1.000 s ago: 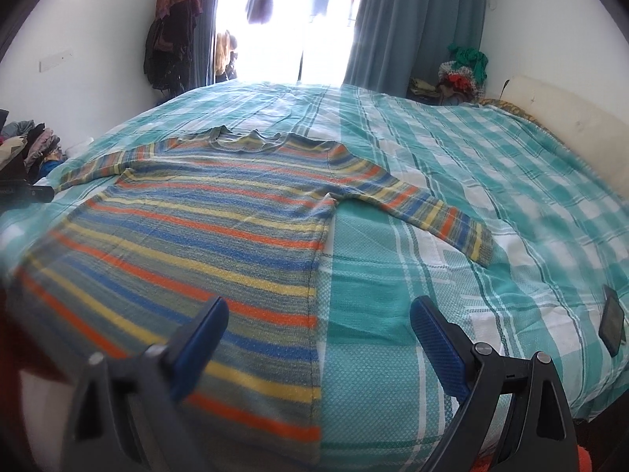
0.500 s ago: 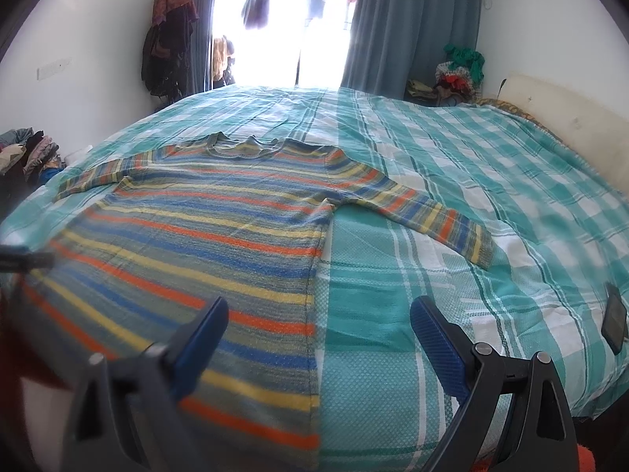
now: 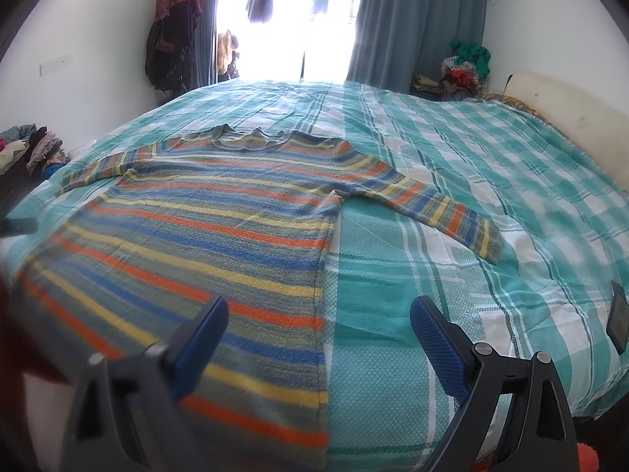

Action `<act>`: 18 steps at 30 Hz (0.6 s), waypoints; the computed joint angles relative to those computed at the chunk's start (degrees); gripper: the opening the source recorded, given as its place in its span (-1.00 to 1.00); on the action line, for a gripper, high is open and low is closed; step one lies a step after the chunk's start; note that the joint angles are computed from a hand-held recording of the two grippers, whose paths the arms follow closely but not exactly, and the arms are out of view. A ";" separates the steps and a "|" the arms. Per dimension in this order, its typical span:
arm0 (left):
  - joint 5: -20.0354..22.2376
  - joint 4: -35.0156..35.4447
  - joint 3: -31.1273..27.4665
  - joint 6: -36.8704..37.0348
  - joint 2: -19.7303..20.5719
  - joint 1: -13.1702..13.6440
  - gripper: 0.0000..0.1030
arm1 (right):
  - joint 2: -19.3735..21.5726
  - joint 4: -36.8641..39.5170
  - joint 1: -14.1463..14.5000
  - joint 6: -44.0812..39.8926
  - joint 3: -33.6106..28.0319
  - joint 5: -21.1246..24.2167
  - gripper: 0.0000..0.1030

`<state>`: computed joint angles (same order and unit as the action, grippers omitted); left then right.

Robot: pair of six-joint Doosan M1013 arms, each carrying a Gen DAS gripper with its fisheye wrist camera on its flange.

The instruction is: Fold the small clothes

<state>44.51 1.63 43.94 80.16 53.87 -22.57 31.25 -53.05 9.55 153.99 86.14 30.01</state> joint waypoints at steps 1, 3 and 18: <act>0.16 -0.12 -0.06 0.50 0.06 -0.12 0.90 | -0.02 1.19 -0.12 -1.16 -0.02 -0.50 0.80; 0.38 -1.01 -0.16 1.73 0.10 -0.24 0.90 | -0.04 4.14 -0.41 -3.54 0.00 -1.25 0.80; -3.03 0.21 -2.70 -2.78 1.22 0.73 0.90 | -0.11 42.46 -14.60 -23.21 -3.77 -6.61 0.80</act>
<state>41.48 1.83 41.24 77.38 55.09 -21.84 31.15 -10.59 -5.05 130.78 82.37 23.40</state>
